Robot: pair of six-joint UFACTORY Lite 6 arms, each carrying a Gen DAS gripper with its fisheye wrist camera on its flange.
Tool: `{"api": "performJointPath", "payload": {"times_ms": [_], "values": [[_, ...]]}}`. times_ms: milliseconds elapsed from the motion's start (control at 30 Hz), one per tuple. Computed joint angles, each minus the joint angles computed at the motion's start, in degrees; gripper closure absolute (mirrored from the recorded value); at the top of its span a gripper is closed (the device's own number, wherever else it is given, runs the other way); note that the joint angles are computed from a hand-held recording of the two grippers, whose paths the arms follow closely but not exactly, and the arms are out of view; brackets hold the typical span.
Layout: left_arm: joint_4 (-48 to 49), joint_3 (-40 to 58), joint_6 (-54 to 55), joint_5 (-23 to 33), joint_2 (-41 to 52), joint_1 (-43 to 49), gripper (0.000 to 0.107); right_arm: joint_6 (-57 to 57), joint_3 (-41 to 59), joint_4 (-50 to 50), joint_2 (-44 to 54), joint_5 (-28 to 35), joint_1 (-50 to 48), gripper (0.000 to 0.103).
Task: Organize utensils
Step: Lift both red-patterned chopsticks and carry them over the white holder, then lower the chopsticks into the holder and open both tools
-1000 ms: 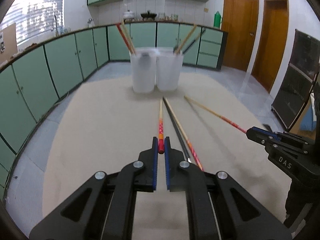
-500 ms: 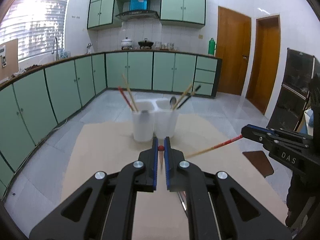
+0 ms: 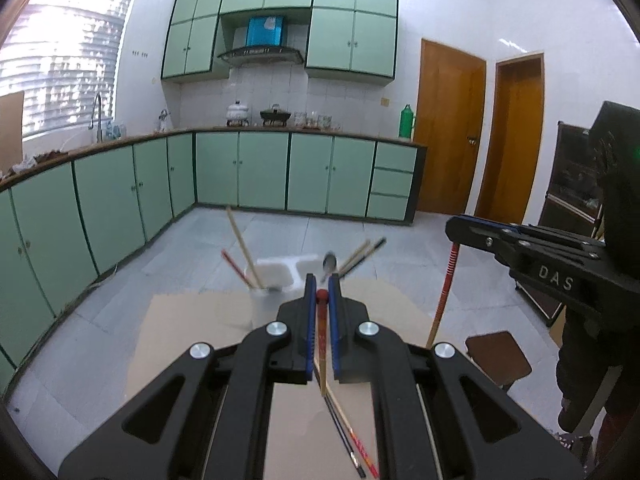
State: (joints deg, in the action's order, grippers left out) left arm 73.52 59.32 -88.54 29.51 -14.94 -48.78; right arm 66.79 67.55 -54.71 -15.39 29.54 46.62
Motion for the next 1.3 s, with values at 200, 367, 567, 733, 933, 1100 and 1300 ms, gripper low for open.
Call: {"api": "performJointPath", "payload": {"times_ms": [200, 367, 567, 733, 933, 1100, 1300], "values": [[0.30, 14.03, 5.60, -2.14, 8.29, 4.47, 0.102, -12.11, 14.90, 8.89, 8.76, -5.19, -7.56, 0.097], [-3.46, 30.68, 13.22, -3.83, 19.43, 8.42, 0.102, -22.95, 31.67, 18.84, 20.55, -7.34, -13.61, 0.097], [-9.40, 50.30, 21.42, -4.94, 34.23, 12.65, 0.102, -31.87, 49.18, 29.19, 35.15, -9.63, -18.87, 0.098], [-18.67, 63.81, 30.07, -4.94, 46.67, 15.67, 0.102, -32.83, 55.93, 29.52, 43.71, -8.73, -19.85, 0.098], [-30.59, 69.02, 40.84, -5.25, 53.89, 18.71, 0.101, -37.61, 53.73, 35.61, 46.92, -8.52, -21.04, 0.097], [-25.00, 54.84, 33.09, -9.30, 46.30, 19.92, 0.095, -30.79, 44.79, 27.91, 42.39, -10.07, -20.94, 0.079], [-9.35, 38.35, 16.26, -11.48, 34.83, 19.01, 0.075, -15.06, 28.08, 13.66, 30.87, -13.96, -20.77, 0.055]]}}
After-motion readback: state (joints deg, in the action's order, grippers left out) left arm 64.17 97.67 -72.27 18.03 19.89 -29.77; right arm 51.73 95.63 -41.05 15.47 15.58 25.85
